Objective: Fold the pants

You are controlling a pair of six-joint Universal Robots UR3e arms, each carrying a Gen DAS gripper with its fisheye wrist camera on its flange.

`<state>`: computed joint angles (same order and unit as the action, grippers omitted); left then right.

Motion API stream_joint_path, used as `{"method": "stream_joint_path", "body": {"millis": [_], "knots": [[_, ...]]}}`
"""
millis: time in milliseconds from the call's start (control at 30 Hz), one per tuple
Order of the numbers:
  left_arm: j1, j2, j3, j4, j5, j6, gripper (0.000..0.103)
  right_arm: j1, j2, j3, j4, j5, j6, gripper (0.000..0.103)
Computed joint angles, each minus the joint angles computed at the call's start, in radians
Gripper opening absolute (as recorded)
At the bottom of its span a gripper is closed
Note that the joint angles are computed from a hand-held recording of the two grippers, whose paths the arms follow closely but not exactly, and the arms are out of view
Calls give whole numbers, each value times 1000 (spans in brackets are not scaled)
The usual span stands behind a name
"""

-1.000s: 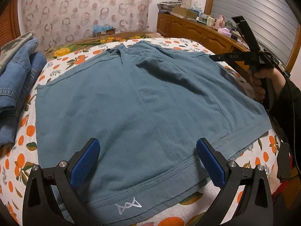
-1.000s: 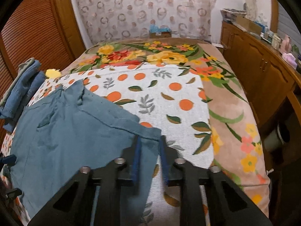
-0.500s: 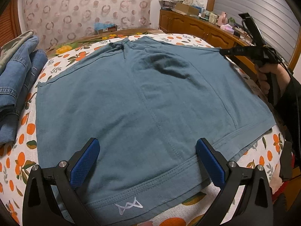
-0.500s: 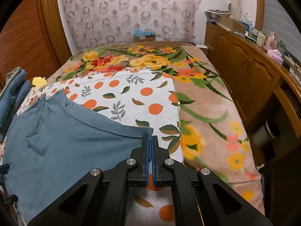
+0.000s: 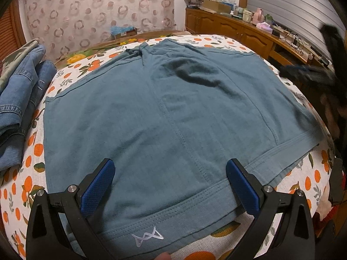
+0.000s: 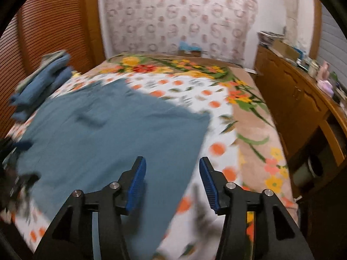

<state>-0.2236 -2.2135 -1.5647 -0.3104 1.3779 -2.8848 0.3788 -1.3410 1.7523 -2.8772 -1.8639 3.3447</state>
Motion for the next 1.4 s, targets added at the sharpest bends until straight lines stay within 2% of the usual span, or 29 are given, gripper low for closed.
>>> {"method": "stream_joint_path", "body": {"millis": [267,400,600,700,800,900,1067,1133,1233,1400], "knots": [[-1,6,-4,-10,1,1,103,174,-94,202,-85,-68,79,58],[25,48,-40,-28,-40,16,103,219,-111,244,-107,-106,92,58],[124,207,-266,112,-127,41,103,247,-123,262,-121,-131,94,57],[191,269,-372,193,-167,28,103,281,-93,217,-94,-157,110,58],[258,316,-454,242,-190,37,98,276,-52,168,-92,-142,101,58],[330,350,-511,234,-236,66,91,281,-30,139,-82,-142,100,58],[402,384,-593,261,-244,109,80,304,17,88,-68,-161,98,58],[429,400,-621,249,-267,127,70,303,19,90,-71,-155,95,58],[442,408,-654,261,-268,129,62,303,21,87,-69,-156,92,58],[466,426,-709,264,-291,159,57,302,23,89,-79,-155,97,58]]}}
